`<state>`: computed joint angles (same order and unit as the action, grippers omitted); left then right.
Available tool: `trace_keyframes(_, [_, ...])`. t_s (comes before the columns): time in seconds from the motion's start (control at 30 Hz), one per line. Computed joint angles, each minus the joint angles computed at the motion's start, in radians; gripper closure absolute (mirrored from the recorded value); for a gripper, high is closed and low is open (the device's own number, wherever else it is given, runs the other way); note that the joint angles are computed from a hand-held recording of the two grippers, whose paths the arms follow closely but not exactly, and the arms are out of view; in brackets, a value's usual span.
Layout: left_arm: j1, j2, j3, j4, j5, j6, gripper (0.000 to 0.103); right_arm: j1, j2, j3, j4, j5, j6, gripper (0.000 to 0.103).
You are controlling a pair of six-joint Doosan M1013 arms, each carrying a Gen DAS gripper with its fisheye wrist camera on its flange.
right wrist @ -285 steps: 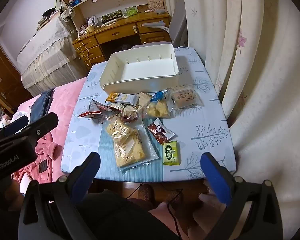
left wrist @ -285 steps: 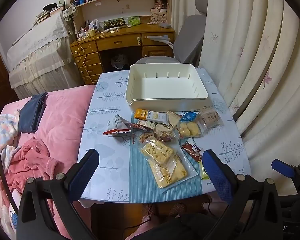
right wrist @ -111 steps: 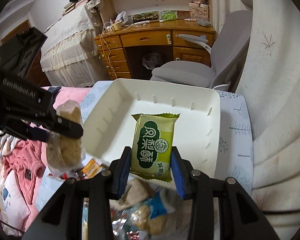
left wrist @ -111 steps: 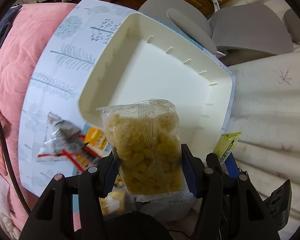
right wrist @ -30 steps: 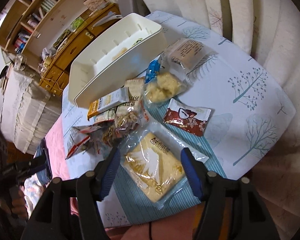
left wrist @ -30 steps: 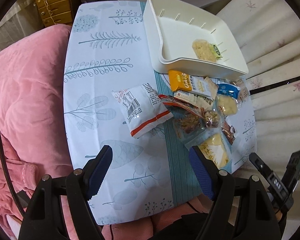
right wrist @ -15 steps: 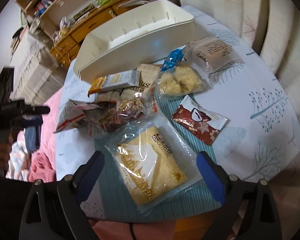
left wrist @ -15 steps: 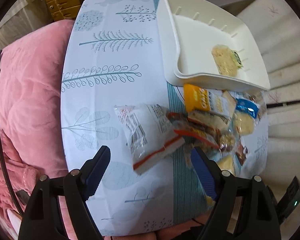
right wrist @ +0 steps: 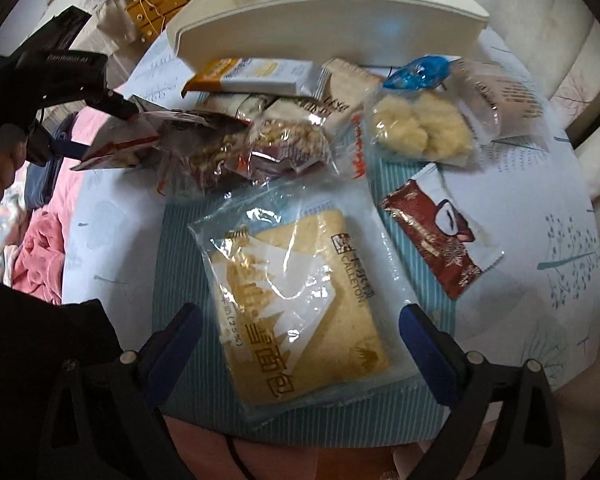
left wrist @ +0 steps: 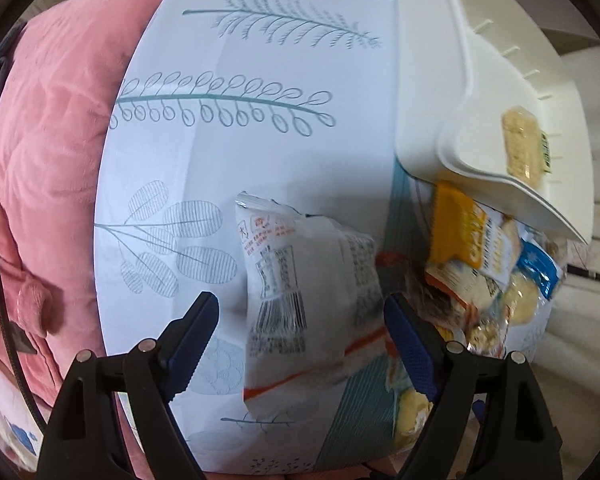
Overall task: Organize snacks
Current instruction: 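Grasp the white chip bag with the left tool while the right tool grasps the bread loaf bag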
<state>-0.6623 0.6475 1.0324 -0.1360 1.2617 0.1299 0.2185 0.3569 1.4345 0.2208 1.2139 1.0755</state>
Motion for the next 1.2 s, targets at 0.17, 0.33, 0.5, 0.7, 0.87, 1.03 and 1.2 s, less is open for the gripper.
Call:
trace_keyframes(0.17, [0.008, 0.006, 0.008, -0.026, -0.020, -0.002, 0.019, 0.014, 0.025, -0.014, -0.042, 0.034, -0.014, 0.004])
trace_keyframes(0.33, [0.017, 0.008, 0.032, -0.083, -0.040, -0.013, 0.019, 0.050, 0.019, 0.004, -0.107, -0.002, -0.072, 0.003])
trace_keyframes(0.5, [0.019, 0.008, 0.045, -0.104, -0.064, -0.019, 0.023, 0.075, 0.029, 0.003, -0.164, 0.001, -0.058, 0.000])
trace_keyframes(0.7, [0.014, 0.003, 0.070, -0.138, -0.105, -0.026, 0.032, 0.111, 0.041, 0.005, -0.229, -0.002, -0.019, 0.000])
trace_keyframes(0.87, [0.010, 0.008, 0.055, -0.144, -0.077, 0.004, 0.042, 0.124, 0.049, 0.007, -0.239, 0.001, -0.007, 0.000])
trace_keyframes(1.03, [0.002, -0.003, 0.067, -0.157, -0.087, -0.001, 0.043, 0.127, 0.074, -0.027, -0.251, 0.040, 0.014, 0.000])
trace_keyframes(1.2, [-0.013, -0.019, 0.064, -0.155, -0.073, 0.012, 0.043, 0.131, 0.090, -0.060, -0.260, 0.072, 0.053, 0.003])
